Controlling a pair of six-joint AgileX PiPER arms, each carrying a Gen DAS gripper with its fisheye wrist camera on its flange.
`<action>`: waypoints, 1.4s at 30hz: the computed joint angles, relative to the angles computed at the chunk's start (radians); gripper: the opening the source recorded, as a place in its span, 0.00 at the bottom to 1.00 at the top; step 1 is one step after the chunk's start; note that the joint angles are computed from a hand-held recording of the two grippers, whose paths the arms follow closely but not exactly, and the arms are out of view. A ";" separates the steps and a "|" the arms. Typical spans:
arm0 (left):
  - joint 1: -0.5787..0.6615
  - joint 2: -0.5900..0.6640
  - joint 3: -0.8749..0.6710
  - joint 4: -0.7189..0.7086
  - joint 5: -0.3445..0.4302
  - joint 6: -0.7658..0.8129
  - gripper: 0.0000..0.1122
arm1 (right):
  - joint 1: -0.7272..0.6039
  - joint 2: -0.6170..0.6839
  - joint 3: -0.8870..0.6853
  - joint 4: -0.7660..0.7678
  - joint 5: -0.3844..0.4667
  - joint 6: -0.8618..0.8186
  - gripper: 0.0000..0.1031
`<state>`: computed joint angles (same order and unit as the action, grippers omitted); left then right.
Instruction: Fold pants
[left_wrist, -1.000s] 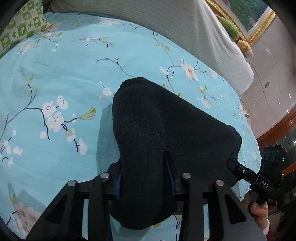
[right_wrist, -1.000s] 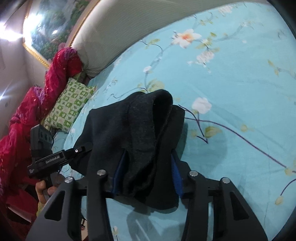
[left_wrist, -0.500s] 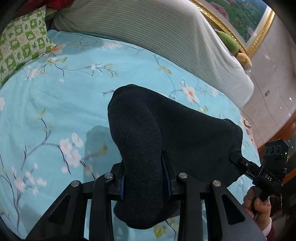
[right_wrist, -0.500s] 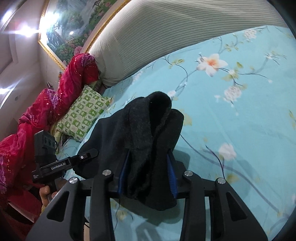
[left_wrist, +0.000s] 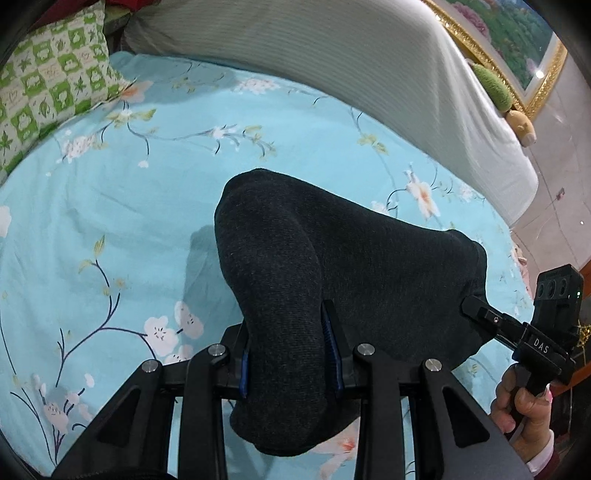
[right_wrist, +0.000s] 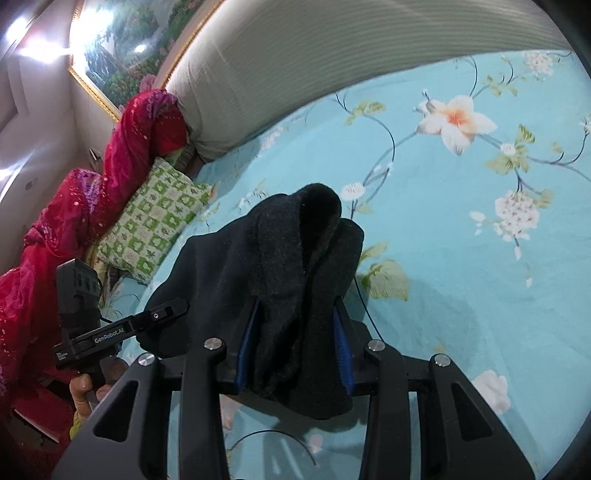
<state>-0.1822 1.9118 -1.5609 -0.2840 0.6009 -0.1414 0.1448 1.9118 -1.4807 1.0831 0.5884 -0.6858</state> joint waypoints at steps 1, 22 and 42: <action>0.000 -0.001 0.008 -0.002 -0.006 0.003 0.30 | -0.001 0.007 -0.006 -0.008 0.003 0.006 0.39; -0.010 -0.072 0.155 0.066 -0.081 -0.079 0.61 | -0.049 -0.020 0.102 0.121 -0.020 -0.102 0.51; -0.173 -0.223 0.310 0.597 -0.059 -0.558 0.73 | 0.107 -0.222 0.281 -0.157 -0.278 0.038 0.73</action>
